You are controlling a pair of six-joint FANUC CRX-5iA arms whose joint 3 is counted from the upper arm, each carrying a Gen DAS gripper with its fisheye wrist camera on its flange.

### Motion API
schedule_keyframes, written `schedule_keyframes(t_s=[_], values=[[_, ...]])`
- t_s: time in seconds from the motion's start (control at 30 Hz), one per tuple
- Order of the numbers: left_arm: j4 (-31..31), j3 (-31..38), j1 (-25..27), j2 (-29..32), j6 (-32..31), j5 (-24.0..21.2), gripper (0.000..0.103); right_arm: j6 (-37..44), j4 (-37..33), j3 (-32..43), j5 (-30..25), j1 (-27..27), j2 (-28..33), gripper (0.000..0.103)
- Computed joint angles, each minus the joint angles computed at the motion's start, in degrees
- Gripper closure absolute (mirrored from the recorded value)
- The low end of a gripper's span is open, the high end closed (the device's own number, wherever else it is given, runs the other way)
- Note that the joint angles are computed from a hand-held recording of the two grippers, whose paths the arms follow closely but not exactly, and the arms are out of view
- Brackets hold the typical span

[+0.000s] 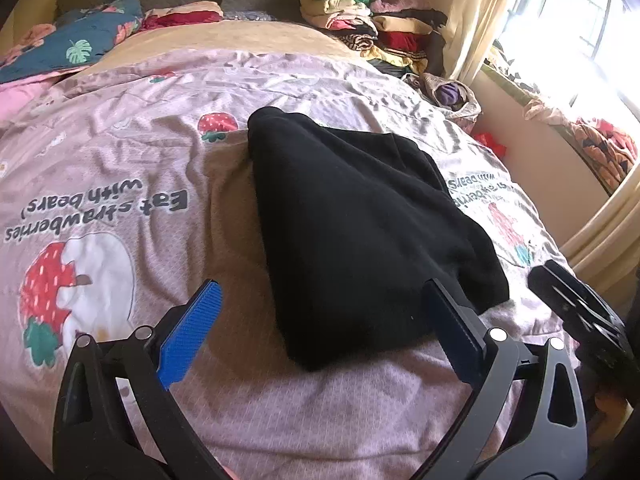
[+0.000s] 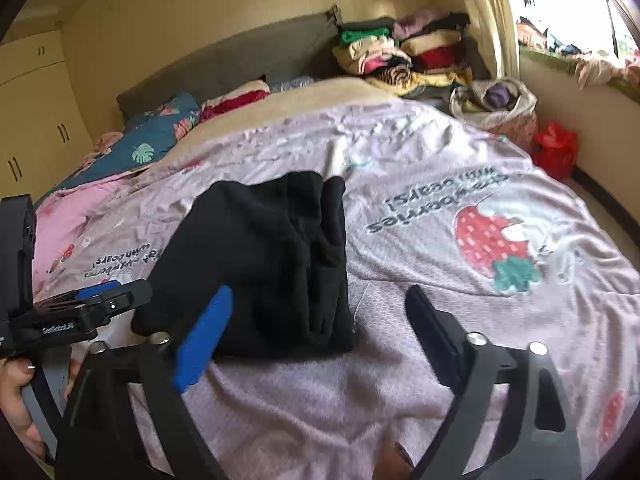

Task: Fold small clothes

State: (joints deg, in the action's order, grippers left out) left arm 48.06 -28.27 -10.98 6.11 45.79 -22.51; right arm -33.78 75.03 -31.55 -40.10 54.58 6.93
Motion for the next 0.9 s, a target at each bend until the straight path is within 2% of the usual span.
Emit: schedule_keyframes(t_s=[0.13, 0.4, 0.47, 0.57, 0.67, 0.9], values=[[2.18, -2.99, 0.18, -3.09, -2.35, 0.86, 0.01, -1.32, 2.39, -1.06, -4.07, 3.0, -1.47, 0.005], [10.17, -10.9, -0.58, -9.61, -10.74, 3.95, 0.009, -1.39, 1.0, -1.25, -9.67, 8.81, -1.43, 0.005], [10.05, -12.51, -0.58, -10.92, -11.44, 4.41, 0.009, -1.85, 0.37, -1.13, -11.57, 10.39, -0.94, 0.005], [12.8, -14.99, -0.89, -12.42, -13.92, 5.4, 0.009, -2.32, -0.44, -1.08, -13.12, 12.01, -0.33, 0.005], [18.42, -17.49, -2.09, -13.65, -18.11, 6.84, 0.009, -2.27, -2.42, -1.11, -13.38, 13.0, -0.08, 0.005], [19.25, -19.38, -1.89, -14.96, -19.21, 6.8, 0.009, -0.26, -6.3, -0.27, -14.45, 14.69, 1.13, 0.004]])
